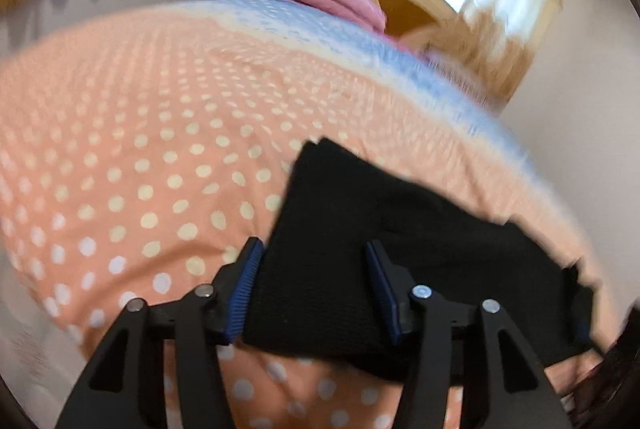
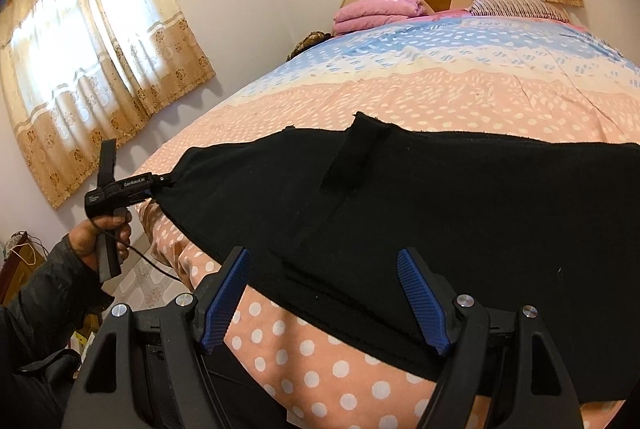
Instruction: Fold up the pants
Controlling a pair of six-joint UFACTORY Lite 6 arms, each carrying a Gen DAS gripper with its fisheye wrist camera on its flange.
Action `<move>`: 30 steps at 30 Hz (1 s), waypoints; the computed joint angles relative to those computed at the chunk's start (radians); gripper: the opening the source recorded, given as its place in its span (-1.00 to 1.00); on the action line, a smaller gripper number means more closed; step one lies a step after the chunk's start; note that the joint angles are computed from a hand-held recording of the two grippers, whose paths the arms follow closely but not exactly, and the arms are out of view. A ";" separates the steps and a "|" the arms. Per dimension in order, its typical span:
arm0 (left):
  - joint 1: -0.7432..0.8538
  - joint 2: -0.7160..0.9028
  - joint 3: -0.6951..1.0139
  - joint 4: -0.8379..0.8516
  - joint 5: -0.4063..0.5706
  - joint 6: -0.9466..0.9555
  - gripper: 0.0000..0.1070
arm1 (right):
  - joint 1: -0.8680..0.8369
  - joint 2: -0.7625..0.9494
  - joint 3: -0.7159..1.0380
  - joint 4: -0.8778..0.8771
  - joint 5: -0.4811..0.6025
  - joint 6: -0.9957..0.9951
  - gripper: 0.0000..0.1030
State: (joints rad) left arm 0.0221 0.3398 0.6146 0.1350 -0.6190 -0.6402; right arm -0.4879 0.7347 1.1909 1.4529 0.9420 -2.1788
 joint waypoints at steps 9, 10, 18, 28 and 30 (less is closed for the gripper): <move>-0.092 -0.225 -0.117 -0.117 0.044 0.088 -0.63 | -0.009 0.001 -0.013 0.015 0.003 -0.026 0.50; -0.092 -0.218 -0.108 -0.121 0.051 0.097 -0.63 | -0.010 0.001 -0.013 0.015 0.004 -0.027 0.50; -0.015 -0.180 -0.133 0.073 -0.097 -0.109 -0.64 | -0.041 -0.007 0.009 -0.022 0.033 0.043 0.50; -0.136 -0.395 -0.123 0.060 -0.012 -0.121 -0.65 | -0.099 -0.001 0.077 -0.044 0.084 0.155 0.50; -0.176 -0.427 -0.103 0.043 0.008 -0.109 -0.65 | -0.116 -0.004 0.089 -0.052 0.096 0.172 0.50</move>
